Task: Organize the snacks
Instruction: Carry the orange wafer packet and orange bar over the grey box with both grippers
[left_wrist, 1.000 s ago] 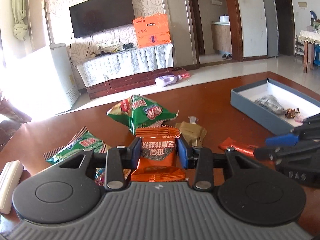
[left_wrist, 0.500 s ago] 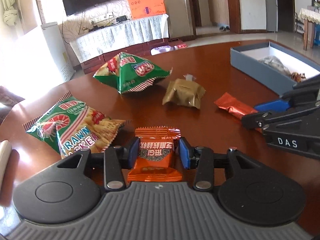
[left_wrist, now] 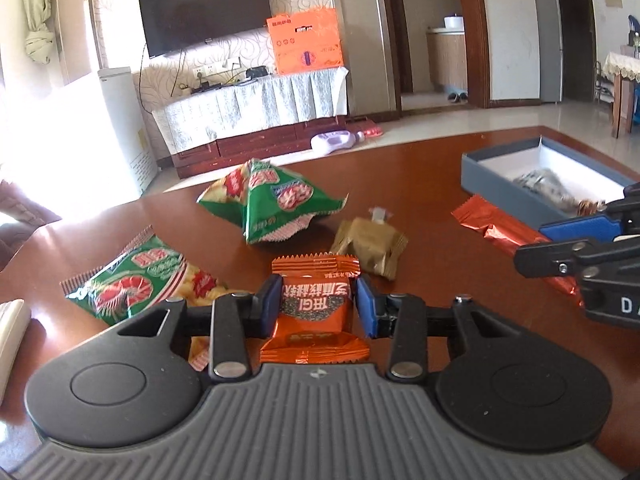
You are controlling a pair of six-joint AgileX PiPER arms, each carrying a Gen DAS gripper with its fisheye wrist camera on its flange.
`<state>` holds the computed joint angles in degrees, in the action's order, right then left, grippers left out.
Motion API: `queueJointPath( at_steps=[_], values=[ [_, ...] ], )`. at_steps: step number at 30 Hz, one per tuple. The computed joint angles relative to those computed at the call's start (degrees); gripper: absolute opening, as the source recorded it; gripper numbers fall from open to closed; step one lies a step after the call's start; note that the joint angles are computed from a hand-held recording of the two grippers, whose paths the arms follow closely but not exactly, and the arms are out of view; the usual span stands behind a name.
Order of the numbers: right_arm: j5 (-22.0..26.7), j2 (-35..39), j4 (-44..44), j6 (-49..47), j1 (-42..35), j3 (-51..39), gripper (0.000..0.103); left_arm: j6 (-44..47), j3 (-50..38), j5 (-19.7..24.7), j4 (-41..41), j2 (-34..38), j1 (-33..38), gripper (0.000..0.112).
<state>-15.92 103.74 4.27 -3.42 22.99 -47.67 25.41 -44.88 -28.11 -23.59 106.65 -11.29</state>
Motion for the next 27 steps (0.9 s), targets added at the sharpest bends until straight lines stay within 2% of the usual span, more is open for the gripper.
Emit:
queueJointPath(
  at_steps=[13,27],
  values=[
    [-1.80,-7.15,-9.49,6.80,-3.67,5.42,0.024,7.95,-3.29,2.08,-10.32,-0.13,-7.49,0.045],
    [-3.89,-12.67,-14.52,9.90,-8.03,10.58,0.024,11.77,-6.36,2.71,-15.66,0.56,-13.26,0.046]
  ],
)
